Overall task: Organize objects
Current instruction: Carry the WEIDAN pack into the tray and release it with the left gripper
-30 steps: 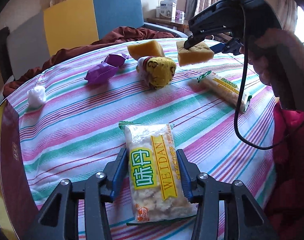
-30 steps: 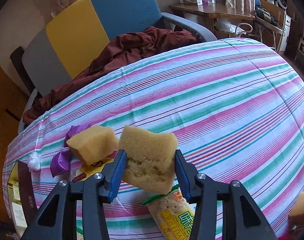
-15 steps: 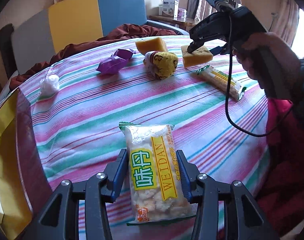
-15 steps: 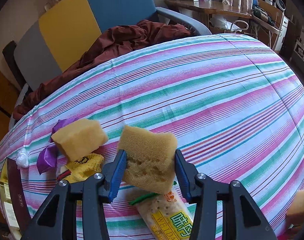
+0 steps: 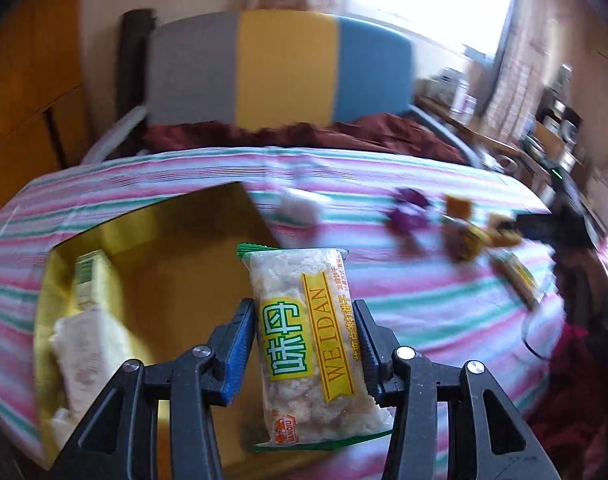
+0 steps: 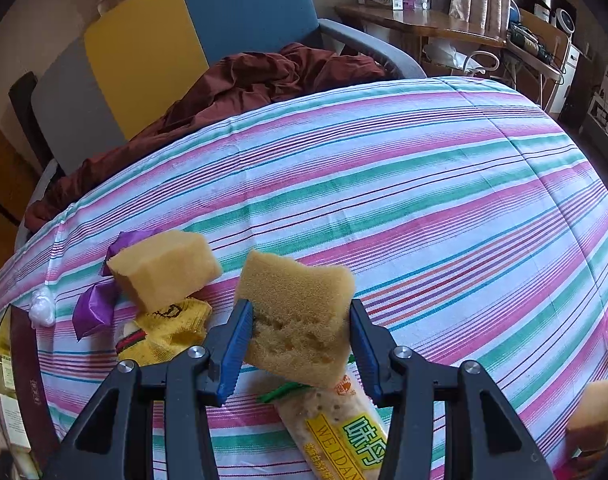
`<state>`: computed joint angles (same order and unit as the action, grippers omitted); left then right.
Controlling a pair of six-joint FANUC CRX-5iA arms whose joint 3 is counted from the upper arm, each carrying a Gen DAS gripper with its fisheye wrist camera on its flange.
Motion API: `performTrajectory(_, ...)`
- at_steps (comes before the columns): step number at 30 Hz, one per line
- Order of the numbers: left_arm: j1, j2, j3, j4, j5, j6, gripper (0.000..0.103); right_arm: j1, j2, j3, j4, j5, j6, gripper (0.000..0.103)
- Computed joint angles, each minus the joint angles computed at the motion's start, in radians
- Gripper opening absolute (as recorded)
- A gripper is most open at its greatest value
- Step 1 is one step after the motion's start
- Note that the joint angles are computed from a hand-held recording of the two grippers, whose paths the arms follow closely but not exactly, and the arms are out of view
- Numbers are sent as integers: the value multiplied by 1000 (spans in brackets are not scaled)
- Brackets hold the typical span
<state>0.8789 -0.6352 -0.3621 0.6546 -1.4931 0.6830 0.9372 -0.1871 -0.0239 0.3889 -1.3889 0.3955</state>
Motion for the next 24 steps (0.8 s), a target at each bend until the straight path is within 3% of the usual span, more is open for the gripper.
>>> performTrajectory(6,13,176,108,-100,75,141,48,3,6,3,1,-10,8,48)
performTrajectory(12,-46,350,232,-220,77,287,48,-1,13,10,-1,-14,26,48)
performTrajectory(18,-102,443,289,-297,92,420,48,-1,20,14,1,-14,43,48)
performTrajectory(24,-132,484,303,-365,121,480,47,-1,27,19,-1,-17,48,48)
